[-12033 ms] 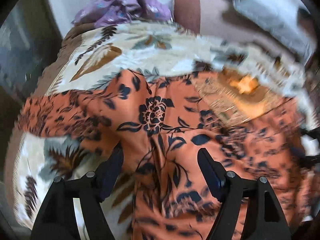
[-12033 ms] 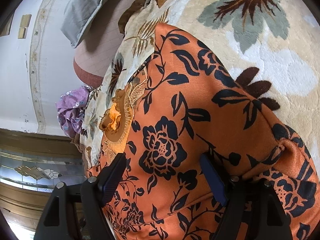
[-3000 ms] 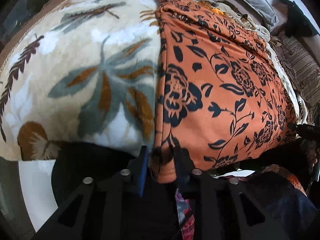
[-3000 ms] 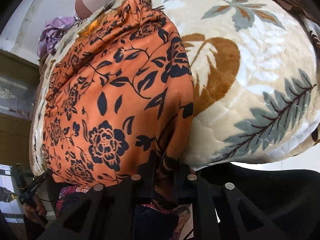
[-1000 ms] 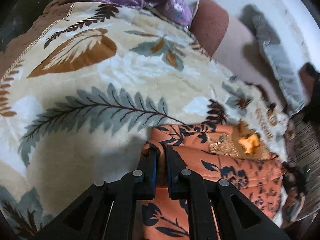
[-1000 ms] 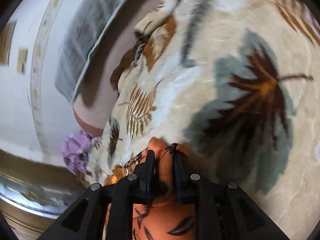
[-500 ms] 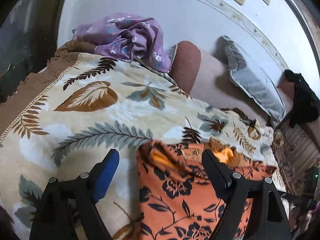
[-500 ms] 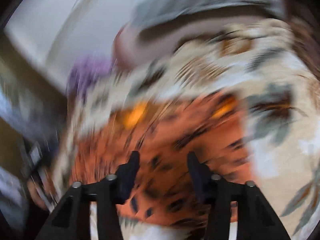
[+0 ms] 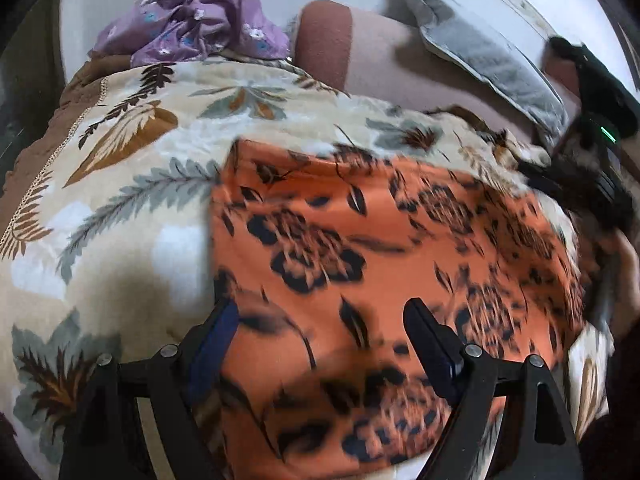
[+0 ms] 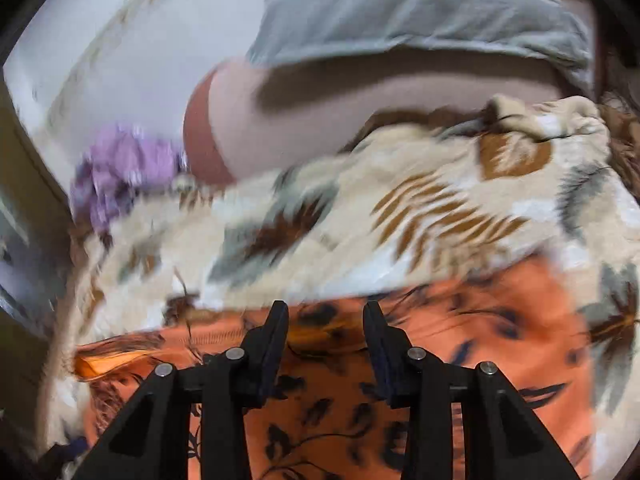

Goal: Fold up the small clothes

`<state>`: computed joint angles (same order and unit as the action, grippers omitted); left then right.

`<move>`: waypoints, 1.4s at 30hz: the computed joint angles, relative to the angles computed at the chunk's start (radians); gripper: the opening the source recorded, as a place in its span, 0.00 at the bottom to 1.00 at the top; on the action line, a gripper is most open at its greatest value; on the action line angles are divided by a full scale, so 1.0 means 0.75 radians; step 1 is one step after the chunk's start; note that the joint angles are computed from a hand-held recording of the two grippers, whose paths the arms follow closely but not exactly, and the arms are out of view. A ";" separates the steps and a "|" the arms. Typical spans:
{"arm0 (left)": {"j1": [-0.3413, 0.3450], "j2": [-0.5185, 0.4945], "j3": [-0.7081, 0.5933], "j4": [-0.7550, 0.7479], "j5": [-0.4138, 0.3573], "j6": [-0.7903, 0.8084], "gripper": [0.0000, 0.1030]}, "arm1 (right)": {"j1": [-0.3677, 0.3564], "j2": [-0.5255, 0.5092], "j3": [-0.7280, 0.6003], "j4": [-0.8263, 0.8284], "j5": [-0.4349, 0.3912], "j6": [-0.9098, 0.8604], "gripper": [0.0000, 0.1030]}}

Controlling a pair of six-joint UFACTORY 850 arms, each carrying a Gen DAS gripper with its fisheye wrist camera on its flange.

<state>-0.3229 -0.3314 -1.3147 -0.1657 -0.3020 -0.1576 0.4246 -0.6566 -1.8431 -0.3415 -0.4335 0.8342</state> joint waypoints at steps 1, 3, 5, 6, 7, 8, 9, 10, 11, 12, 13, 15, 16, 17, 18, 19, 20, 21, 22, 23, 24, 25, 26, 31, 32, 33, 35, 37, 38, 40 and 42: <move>0.006 -0.023 -0.030 -0.003 -0.007 -0.002 0.82 | -0.003 0.054 0.072 -0.046 0.011 0.001 0.40; 0.010 -0.106 -0.135 0.141 -0.062 -0.155 0.82 | -0.012 0.168 0.227 -0.006 0.007 -0.088 0.40; 0.016 -0.202 -0.249 0.185 -0.100 -0.219 0.82 | -0.033 0.234 0.316 0.069 -0.021 -0.165 0.40; 0.016 -0.246 -0.304 0.241 -0.146 -0.291 0.82 | -0.034 0.267 0.369 0.063 -0.036 -0.148 0.40; 0.016 -0.304 -0.378 0.307 -0.227 -0.379 0.82 | -0.038 0.289 0.418 0.040 -0.059 -0.110 0.40; 0.016 -0.363 -0.448 0.363 -0.300 -0.450 0.82 | -0.050 0.294 0.451 0.043 -0.098 -0.093 0.44; 0.009 -0.378 -0.469 0.435 -0.317 -0.515 0.83 | -0.064 0.282 0.461 0.102 -0.131 -0.130 0.47; -0.001 -0.382 -0.477 0.500 -0.325 -0.563 0.83 | -0.085 0.271 0.481 0.216 -0.120 -0.199 0.48; -0.009 -0.381 -0.484 0.509 -0.351 -0.555 0.83 | -0.102 0.295 0.527 0.290 -0.053 -0.212 0.48; -0.014 -0.369 -0.475 0.506 -0.359 -0.538 0.83 | -0.105 0.309 0.539 0.307 -0.038 -0.213 0.49; -0.019 -0.334 -0.435 0.505 -0.342 -0.525 0.83 | -0.107 0.320 0.534 0.342 -0.052 -0.236 0.49; -0.036 -0.254 -0.343 0.581 -0.299 -0.585 0.83 | -0.116 0.372 0.578 0.471 0.010 -0.332 0.49; -0.049 -0.211 -0.294 0.638 -0.282 -0.634 0.83 | -0.116 0.396 0.600 0.511 0.034 -0.350 0.49; -0.065 -0.166 -0.245 0.702 -0.269 -0.691 0.83 | -0.117 0.426 0.629 0.581 0.059 -0.388 0.50; -0.085 -0.116 -0.192 0.777 -0.259 -0.760 0.83 | -0.117 0.451 0.659 0.654 0.081 -0.439 0.51; -0.110 -0.068 -0.142 0.872 -0.260 -0.854 0.83 | -0.108 0.477 0.691 0.709 0.112 -0.472 0.51; -0.135 -0.029 -0.102 0.970 -0.274 -0.953 0.83 | -0.095 0.507 0.726 0.708 0.136 -0.461 0.52; -0.156 -0.003 -0.077 1.046 -0.295 -1.032 0.84 | -0.078 0.518 0.739 0.652 0.141 -0.401 0.54; -0.183 0.026 -0.049 1.130 -0.323 -1.122 0.84 | -0.057 0.529 0.752 0.562 0.122 -0.311 0.55; -0.203 0.041 -0.034 1.191 -0.351 -1.189 0.84 | -0.042 0.513 0.734 0.527 0.085 -0.271 0.56; -0.231 0.064 -0.013 1.258 -0.390 -1.267 0.84 | -0.031 0.501 0.731 0.549 0.024 -0.274 0.56; -0.251 0.083 0.005 1.300 -0.414 -1.320 0.84 | -0.027 0.487 0.727 0.588 -0.022 -0.302 0.56; -0.271 0.106 0.024 1.338 -0.433 -1.367 0.84 | -0.021 0.476 0.725 0.572 -0.052 -0.281 0.56; -0.377 0.208 0.082 1.553 -0.544 -1.552 0.84 | 0.005 0.571 0.819 0.513 0.067 -0.188 0.56; -0.388 0.217 0.082 1.576 -0.558 -1.567 0.84 | 0.010 0.592 0.835 0.482 0.082 -0.153 0.56; -0.404 0.233 0.085 1.602 -0.577 -1.582 0.84 | 0.021 0.615 0.855 0.425 0.102 -0.096 0.56; -0.424 0.259 0.088 1.639 -0.588 -1.604 0.84 | 0.037 0.650 0.889 0.378 0.149 -0.052 0.56; -0.448 0.277 0.087 1.681 -0.614 -1.636 0.84 | 0.051 0.675 0.903 0.345 0.171 -0.031 0.56; -0.455 0.282 0.084 1.688 -0.623 -1.642 0.84 | 0.062 0.687 0.911 0.308 0.183 -0.007 0.56; -0.470 0.290 0.077 1.690 -0.639 -1.649 0.84 | 0.079 0.698 0.913 0.245 0.185 0.043 0.56; -0.484 0.291 0.070 1.694 -0.659 -1.658 0.84 | 0.086 0.701 0.910 0.258 0.195 0.018 0.56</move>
